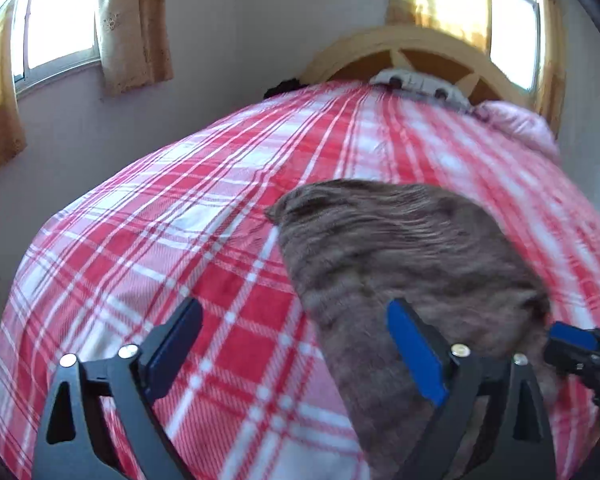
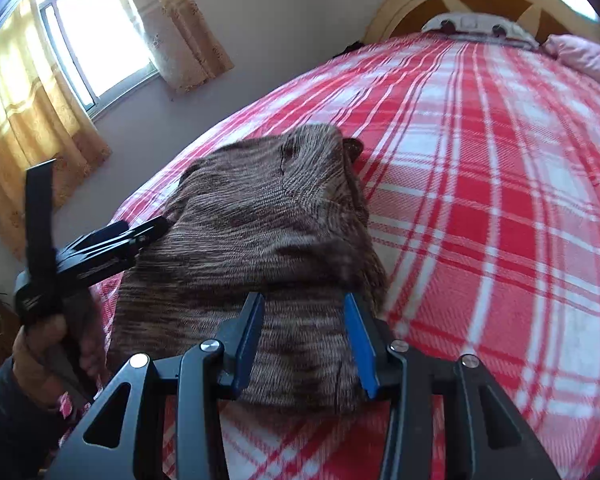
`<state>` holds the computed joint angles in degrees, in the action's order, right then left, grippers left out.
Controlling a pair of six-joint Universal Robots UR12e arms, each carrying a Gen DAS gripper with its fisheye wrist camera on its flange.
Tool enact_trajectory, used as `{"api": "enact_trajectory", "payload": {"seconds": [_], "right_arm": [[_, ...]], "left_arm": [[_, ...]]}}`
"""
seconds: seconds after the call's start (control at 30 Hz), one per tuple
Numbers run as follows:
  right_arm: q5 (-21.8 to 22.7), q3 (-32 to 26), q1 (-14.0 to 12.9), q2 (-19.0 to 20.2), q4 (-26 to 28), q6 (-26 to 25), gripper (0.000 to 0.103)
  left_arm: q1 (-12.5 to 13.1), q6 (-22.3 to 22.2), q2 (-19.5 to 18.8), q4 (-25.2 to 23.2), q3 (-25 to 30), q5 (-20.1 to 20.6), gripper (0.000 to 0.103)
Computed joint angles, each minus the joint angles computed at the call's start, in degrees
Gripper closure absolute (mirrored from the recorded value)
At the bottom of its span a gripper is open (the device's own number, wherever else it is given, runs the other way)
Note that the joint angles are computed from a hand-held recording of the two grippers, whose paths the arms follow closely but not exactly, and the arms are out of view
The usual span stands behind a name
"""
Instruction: Fold small clothes
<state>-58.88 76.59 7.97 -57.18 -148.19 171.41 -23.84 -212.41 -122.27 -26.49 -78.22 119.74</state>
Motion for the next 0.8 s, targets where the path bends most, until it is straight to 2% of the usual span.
{"api": "enact_trajectory", "payload": {"seconds": [0.07, 0.13, 0.17, 0.2, 0.33, 0.5, 0.7, 0.77, 0.8], "right_arm": [[-0.1, 2.1, -0.2, -1.3, -1.2, -1.3, 0.05], [-4.4, 2.6, 0.5, -1.4, -0.2, -3.8, 0.049], [-5.9, 3.0, 0.7, -1.5, -1.8, -3.6, 0.049], [-6.1, 3.2, 0.6, -1.7, -1.6, -2.8, 0.049], [-4.1, 4.6, -0.6, -3.3, -2.1, 1.3, 0.049], [-5.2, 8.3, -0.7, -6.4, -7.9, 3.0, 0.049], [-12.0, 12.4, 0.9, -10.0, -18.7, 2.5, 0.049], [-13.1, 13.5, 1.2, -11.0, -22.3, 2.3, 0.046], [-13.9, 14.0, 1.4, -11.5, -24.1, 2.2, 0.039]], "left_arm": [[-0.8, 2.0, -0.3, -0.5, 0.1, 1.0, 0.0], [-1.3, 4.3, -1.4, -6.2, 2.0, 1.5, 0.0], [-1.4, 4.0, -1.4, -6.9, 2.1, 1.7, 0.0], [-1.5, 3.5, -1.1, -5.5, 1.4, 1.8, 0.0], [-2.1, 3.5, 0.6, -5.2, 0.0, 1.3, 0.0], [-3.7, 6.3, 3.1, -1.1, -2.6, 2.9, 0.0], [-5.2, 8.6, 5.1, 6.2, -3.7, 5.6, 0.0], [-5.5, 8.7, 5.4, 9.0, -4.0, 6.7, 0.0], [-5.6, 8.6, 5.5, 9.9, -4.1, 6.9, 0.0]]}}
